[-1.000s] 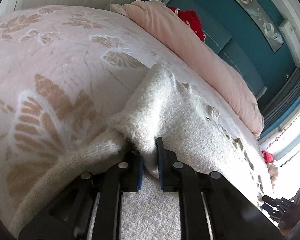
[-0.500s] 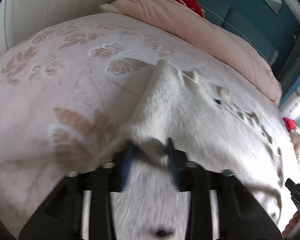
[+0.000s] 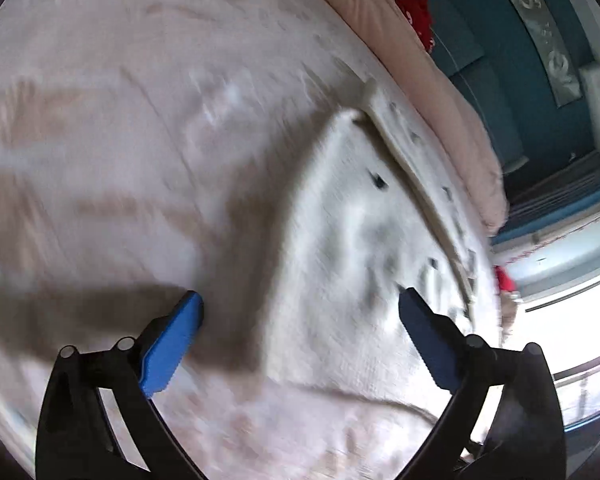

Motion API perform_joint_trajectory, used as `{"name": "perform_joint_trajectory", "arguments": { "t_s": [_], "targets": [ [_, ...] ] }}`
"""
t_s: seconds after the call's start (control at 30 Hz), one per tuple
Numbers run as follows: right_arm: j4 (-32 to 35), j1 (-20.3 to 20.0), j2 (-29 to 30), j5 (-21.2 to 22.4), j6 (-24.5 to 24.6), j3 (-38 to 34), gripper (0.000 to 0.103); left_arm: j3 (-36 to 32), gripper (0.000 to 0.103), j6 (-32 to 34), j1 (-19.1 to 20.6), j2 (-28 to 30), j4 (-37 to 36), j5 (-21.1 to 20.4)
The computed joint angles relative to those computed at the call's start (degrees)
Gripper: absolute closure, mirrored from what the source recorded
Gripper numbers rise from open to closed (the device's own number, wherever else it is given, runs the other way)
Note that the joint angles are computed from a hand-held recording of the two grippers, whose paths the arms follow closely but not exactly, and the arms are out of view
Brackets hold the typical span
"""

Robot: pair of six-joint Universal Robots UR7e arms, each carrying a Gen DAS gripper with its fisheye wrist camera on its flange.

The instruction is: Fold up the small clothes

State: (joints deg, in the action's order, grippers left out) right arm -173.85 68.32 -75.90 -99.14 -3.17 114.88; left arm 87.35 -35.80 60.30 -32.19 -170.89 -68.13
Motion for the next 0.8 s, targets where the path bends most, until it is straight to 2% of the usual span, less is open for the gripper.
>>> {"name": "perform_joint_trajectory", "arguments": {
  "t_s": [0.1,0.17,0.2,0.23,0.27,0.3,0.33,0.37,0.47,0.57,0.7,0.8],
  "targets": [
    [-0.7,0.71,2.74,1.78,1.62,-2.4,0.031,-2.63,0.006,-1.93,0.64,1.66,1.59,-4.75],
    [0.53,1.12,3.99,1.6,3.14,-5.28,0.032,-5.35,0.005,-2.9,0.43,3.09,3.94,-3.3],
    [0.37,1.34,4.74,1.55,3.43,-6.45,0.034,-5.54,0.007,-3.24,0.33,3.29,3.65,-3.31],
    [0.78,1.4,5.2,1.6,3.5,-7.6,0.046,-6.29,0.01,-4.48,0.45,3.58,3.98,-3.31],
    [1.72,1.66,5.61,1.15,3.99,-8.59,0.072,-6.47,0.031,-5.1,0.58,3.58,3.91,-3.63],
    [2.86,1.89,5.88,0.81,4.8,-9.31,0.088,-7.03,0.071,-5.3,0.84,3.59,4.8,-4.51],
    [3.93,1.66,5.83,1.28,5.16,-9.95,0.091,-8.24,0.088,-5.92,1.34,3.59,8.09,-6.26],
    [2.7,1.43,4.61,1.95,5.6,-8.7,0.091,-8.71,0.095,-7.07,1.38,3.27,10.94,-6.11],
    [-2.39,2.37,2.29,3.14,4.14,-5.77,0.093,-5.68,0.096,-6.76,0.36,0.56,9.66,-5.21],
    [-3.38,3.43,-1.52,3.72,3.11,-2.47,0.096,-2.06,0.097,-5.27,-0.85,-2.78,7.95,-6.09],
    [0.79,3.96,-6.96,2.92,0.45,0.79,0.097,3.89,0.097,-3.88,-2.72,-8.19,7.4,-6.79],
    [7.06,4.63,-11.65,0.14,-4.73,3.4,0.097,8.7,0.097,-3.76,-4.31,-12.73,9.54,-6.66]
  ]
}}
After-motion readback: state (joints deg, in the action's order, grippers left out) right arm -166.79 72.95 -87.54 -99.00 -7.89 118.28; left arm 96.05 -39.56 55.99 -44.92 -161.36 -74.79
